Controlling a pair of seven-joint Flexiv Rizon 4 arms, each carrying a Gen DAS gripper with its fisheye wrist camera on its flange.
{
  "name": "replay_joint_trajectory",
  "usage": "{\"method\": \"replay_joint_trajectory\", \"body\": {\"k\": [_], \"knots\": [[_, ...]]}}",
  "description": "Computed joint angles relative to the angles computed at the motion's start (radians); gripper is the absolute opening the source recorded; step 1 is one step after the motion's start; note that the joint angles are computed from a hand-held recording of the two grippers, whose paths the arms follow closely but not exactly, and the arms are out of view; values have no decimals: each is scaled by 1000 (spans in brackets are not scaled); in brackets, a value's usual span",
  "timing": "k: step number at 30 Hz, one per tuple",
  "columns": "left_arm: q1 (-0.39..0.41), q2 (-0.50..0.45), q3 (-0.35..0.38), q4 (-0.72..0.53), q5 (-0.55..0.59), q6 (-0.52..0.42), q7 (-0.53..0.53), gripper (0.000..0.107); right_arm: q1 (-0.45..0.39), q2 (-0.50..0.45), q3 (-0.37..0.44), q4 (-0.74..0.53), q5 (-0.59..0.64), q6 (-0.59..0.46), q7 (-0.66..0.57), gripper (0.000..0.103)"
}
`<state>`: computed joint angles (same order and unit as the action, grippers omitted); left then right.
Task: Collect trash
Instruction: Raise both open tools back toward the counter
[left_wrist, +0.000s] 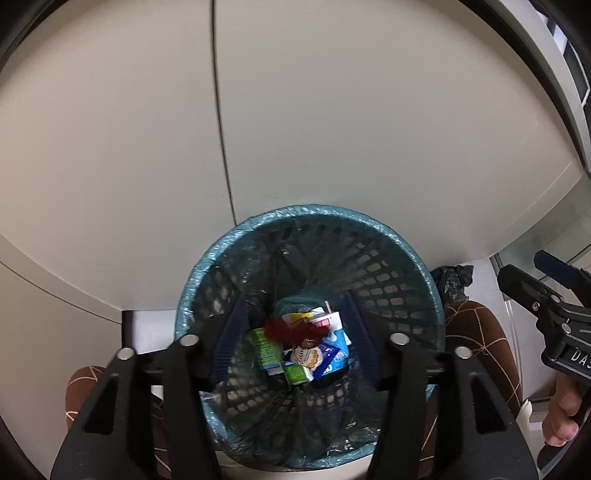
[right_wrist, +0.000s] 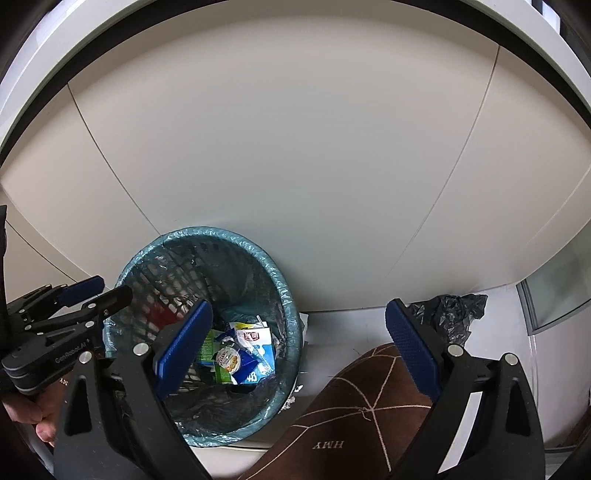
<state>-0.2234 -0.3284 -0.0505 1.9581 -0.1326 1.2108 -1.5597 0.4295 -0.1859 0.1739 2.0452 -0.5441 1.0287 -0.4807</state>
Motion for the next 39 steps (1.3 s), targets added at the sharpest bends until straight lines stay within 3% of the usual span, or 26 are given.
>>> {"method": "replay_joint_trajectory", "body": {"k": [8, 16, 27, 39], "knots": [[10, 53, 11, 24, 2, 17, -4, 84, 5, 15, 2, -4, -20, 11, -3, 91], [19, 142, 25, 33, 23, 16, -33, 97, -2, 49, 4, -29, -48, 33, -26, 91], [45, 237, 31, -60, 94, -45, -79, 97, -21, 82, -2, -118, -118, 47, -57, 91], [63, 216, 23, -247, 149, -117, -99, 97, -31, 60, -10, -254, -94, 18, -156, 91]]}}
